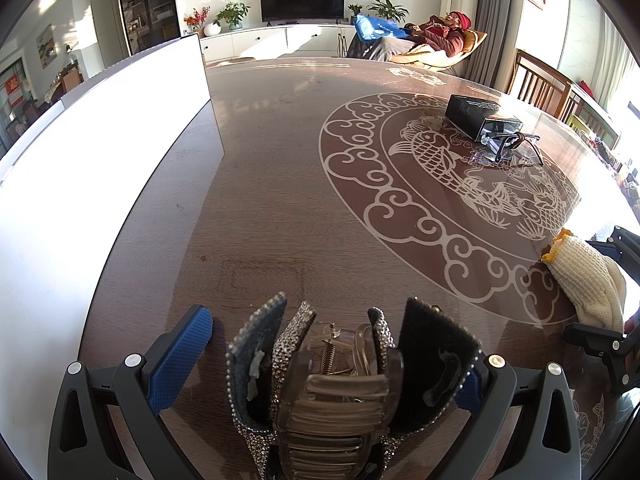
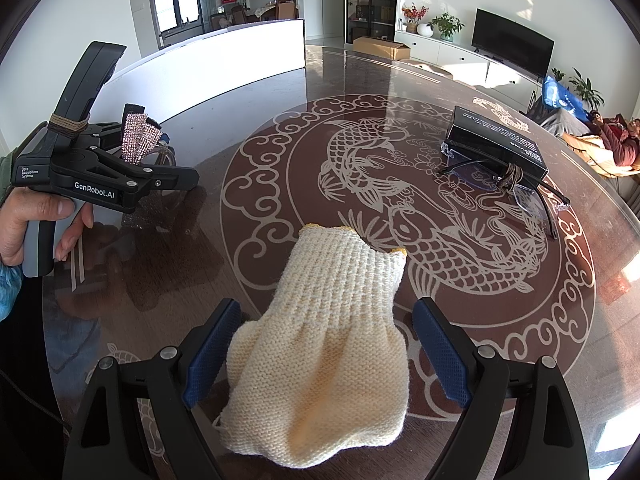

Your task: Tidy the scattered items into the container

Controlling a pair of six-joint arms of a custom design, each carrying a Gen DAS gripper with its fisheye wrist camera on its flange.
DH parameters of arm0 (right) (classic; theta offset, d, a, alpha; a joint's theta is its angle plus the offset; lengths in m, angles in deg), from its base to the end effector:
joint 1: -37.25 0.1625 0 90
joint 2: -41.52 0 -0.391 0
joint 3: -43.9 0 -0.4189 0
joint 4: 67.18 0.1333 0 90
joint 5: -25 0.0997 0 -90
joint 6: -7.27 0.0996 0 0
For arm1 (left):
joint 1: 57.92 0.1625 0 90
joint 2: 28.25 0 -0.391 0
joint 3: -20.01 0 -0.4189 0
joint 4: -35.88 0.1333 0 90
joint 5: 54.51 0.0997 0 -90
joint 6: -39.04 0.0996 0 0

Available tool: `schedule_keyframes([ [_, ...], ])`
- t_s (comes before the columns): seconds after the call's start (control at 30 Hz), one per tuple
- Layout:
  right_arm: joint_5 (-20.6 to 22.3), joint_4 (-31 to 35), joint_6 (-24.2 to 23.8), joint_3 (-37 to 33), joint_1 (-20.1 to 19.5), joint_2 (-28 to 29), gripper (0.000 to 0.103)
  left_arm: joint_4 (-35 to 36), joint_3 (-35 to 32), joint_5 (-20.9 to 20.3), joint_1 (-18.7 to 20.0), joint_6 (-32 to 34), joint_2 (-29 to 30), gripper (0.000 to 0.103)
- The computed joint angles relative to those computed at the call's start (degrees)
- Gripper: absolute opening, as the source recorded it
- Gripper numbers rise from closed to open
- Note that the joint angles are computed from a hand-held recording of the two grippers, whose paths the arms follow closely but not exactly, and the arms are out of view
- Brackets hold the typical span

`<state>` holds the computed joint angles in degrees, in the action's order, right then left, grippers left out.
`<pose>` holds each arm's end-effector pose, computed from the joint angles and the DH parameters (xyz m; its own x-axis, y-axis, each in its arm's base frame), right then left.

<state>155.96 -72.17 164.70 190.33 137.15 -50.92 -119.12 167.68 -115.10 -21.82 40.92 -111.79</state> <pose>0.1020 -0.1890 0.0921 -0.7054 -0.0140 0.7086 -0.4337 0.7993 -0.4159 -0.1575 -0.3403 0.0889 -0.4925 0.7184 -0.4912 0.8245 0.5659 0.0009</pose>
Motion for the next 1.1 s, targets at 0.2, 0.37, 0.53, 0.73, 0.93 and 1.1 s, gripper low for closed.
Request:
schedule_keyframes([
  [0.2, 0.3, 0.3, 0.5, -0.2, 0.5, 0.2, 0.088, 0.0, 0.0, 0.0, 0.0, 0.0, 0.0, 0.103],
  [0.37, 0.3, 0.3, 0.5, -0.2, 0.5, 0.2, 0.088, 0.0, 0.0, 0.0, 0.0, 0.0, 0.0, 0.103],
  [0.53, 0.2, 0.2, 0.3, -0.1, 0.3, 0.1, 0.088, 0.0, 0.0, 0.0, 0.0, 0.0, 0.0, 0.103],
  [0.73, 0.4, 0.3, 0.6, -0.2, 0.6, 0.2, 0.088, -0.1, 0.0, 0.0, 0.0, 0.0, 0.1, 0.103],
  [0.93, 0.3, 0.3, 0.4, -0.1, 0.4, 0.0, 0.088, -0.1, 0.0, 0.0, 0.0, 0.0, 0.1, 0.103],
  [1.1, -0.2, 0.0, -0.2, 0.1, -0.2, -0.3, 0.088, -0.1, 0.0, 0.0, 0.0, 0.0, 0.1, 0.103],
])
